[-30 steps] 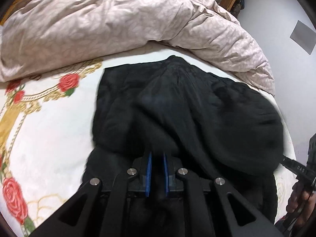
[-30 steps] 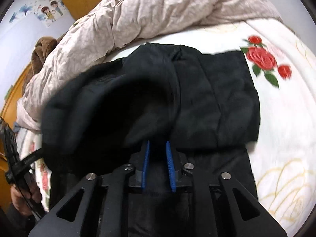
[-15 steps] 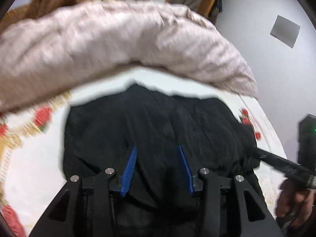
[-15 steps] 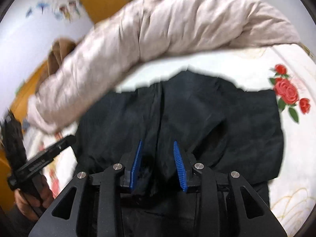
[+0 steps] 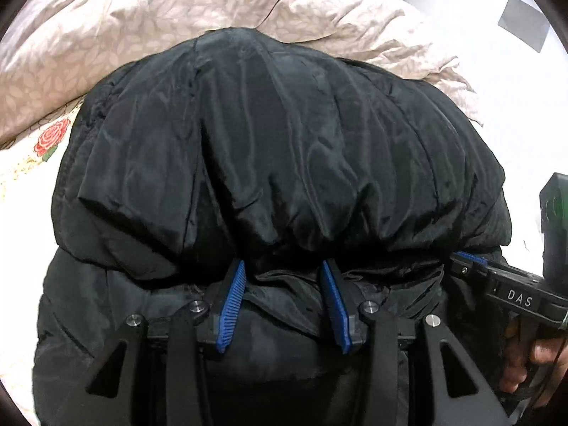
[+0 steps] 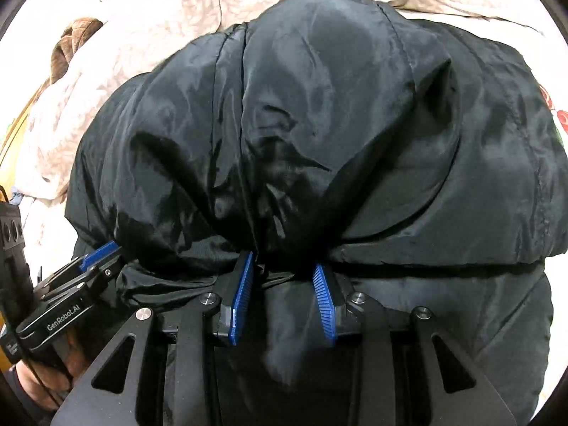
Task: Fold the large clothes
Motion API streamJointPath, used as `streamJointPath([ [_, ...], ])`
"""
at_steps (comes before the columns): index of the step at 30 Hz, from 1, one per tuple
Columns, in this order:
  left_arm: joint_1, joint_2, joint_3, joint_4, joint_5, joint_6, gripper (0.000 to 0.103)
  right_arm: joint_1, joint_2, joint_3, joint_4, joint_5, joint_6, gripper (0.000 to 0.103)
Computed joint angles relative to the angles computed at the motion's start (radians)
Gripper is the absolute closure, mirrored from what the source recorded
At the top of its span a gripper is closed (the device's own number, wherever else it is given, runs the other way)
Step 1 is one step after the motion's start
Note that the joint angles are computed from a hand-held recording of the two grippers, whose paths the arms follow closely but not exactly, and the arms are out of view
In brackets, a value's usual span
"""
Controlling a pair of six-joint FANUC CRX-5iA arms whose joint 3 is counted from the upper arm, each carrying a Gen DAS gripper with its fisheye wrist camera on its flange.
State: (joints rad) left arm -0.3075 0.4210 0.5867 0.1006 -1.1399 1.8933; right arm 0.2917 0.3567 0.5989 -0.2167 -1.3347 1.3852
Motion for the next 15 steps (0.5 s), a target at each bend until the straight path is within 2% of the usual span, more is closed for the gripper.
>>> streamJointPath([
  [2,0.006,0.004,0.032,0.016,-0.042,-0.009,0.057,0.006,-0.007,0.016,0.017,-0.026,0.007,0.067],
  [5,0.017,-0.038,0.019,0.048,-0.048,-0.024,0.057,0.014,-0.063,-0.002,0.033,-0.009,0.023,0.067],
  [9,0.024,-0.086,0.027,0.051,0.02,-0.074,0.056,0.006,-0.111,0.002,0.046,0.076,0.062,0.067],
  [12,0.028,-0.02,0.164,-0.021,0.019,-0.066,0.049,-0.004,-0.055,0.087,0.063,0.11,0.049,0.067],
  [13,0.037,0.008,0.207,-0.051,-0.002,-0.053,0.049,-0.004,-0.032,0.106,0.085,0.124,0.042,0.067],
  [15,0.049,0.104,0.34,-0.085,-0.093,-0.008,0.05,-0.017,0.038,0.165,0.124,0.118,0.028,0.067],
])
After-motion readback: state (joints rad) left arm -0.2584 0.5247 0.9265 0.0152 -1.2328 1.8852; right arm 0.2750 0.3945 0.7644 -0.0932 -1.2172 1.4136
